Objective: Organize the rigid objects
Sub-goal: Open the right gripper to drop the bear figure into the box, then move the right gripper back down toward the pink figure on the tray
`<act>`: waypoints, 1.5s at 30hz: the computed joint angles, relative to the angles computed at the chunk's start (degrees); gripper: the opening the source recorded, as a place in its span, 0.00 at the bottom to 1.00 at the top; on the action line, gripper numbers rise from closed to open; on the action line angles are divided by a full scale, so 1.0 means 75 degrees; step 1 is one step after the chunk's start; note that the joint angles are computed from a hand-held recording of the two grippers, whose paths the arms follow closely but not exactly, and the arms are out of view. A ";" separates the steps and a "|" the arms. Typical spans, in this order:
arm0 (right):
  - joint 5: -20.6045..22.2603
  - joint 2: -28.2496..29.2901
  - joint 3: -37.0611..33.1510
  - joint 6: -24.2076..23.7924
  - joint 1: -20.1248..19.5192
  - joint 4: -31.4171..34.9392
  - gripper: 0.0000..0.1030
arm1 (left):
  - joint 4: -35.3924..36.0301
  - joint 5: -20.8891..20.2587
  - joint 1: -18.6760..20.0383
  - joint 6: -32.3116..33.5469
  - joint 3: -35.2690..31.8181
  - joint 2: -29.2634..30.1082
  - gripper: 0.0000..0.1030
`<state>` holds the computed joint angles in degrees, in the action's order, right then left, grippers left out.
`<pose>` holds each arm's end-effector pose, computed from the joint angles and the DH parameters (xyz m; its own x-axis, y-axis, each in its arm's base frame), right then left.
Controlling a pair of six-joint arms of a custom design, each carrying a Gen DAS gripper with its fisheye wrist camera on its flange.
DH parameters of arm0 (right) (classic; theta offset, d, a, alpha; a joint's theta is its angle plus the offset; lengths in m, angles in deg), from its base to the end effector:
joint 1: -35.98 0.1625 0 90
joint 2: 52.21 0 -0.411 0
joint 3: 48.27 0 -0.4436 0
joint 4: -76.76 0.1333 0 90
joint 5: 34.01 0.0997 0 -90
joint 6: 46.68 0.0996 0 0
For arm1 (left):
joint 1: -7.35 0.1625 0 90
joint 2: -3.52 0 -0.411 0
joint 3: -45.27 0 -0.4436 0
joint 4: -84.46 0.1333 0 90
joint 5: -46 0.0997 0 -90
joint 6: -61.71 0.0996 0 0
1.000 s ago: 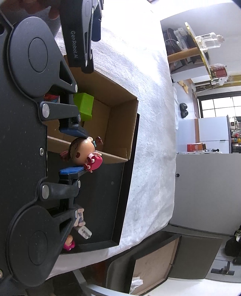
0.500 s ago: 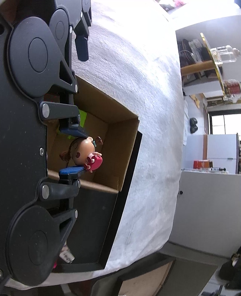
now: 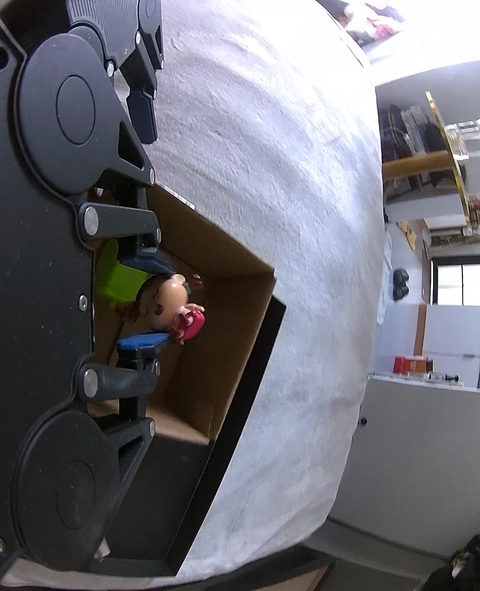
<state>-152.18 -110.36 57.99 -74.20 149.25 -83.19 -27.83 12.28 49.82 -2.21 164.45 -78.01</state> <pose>0.3314 -0.5523 0.1370 -0.6103 -0.5598 0.5605 -0.7315 0.6699 -0.1274 -0.2179 -0.4925 0.2183 -0.7322 -0.3394 -0.5905 0.1220 0.7876 -0.6039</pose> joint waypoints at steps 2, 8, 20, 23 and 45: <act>0.0015 0.0032 -0.0028 0.0015 0.0023 0.0030 0.36 | 0.0040 -0.0001 0.0010 -0.0012 -0.0018 0.0020 0.48; -0.0041 -0.0153 0.0172 0.0201 -0.0026 0.0086 0.41 | 0.0108 -0.0020 -0.0002 -0.0028 -0.0071 0.0084 0.47; -0.0420 -0.0658 0.0580 0.0542 -0.0164 -0.0280 0.50 | 0.0239 -0.0002 -0.0269 -0.0002 -0.0187 0.0173 0.47; -0.0416 -0.0909 0.0746 0.0658 -0.0236 -0.0357 0.51 | 0.0436 0.0085 -0.0416 -0.0042 -0.0288 0.0237 0.48; -0.0183 -0.2421 0.1804 0.0704 -0.0643 -0.1134 0.91 | 0.2331 0.0227 -0.1252 -0.1185 -0.0959 0.0774 0.68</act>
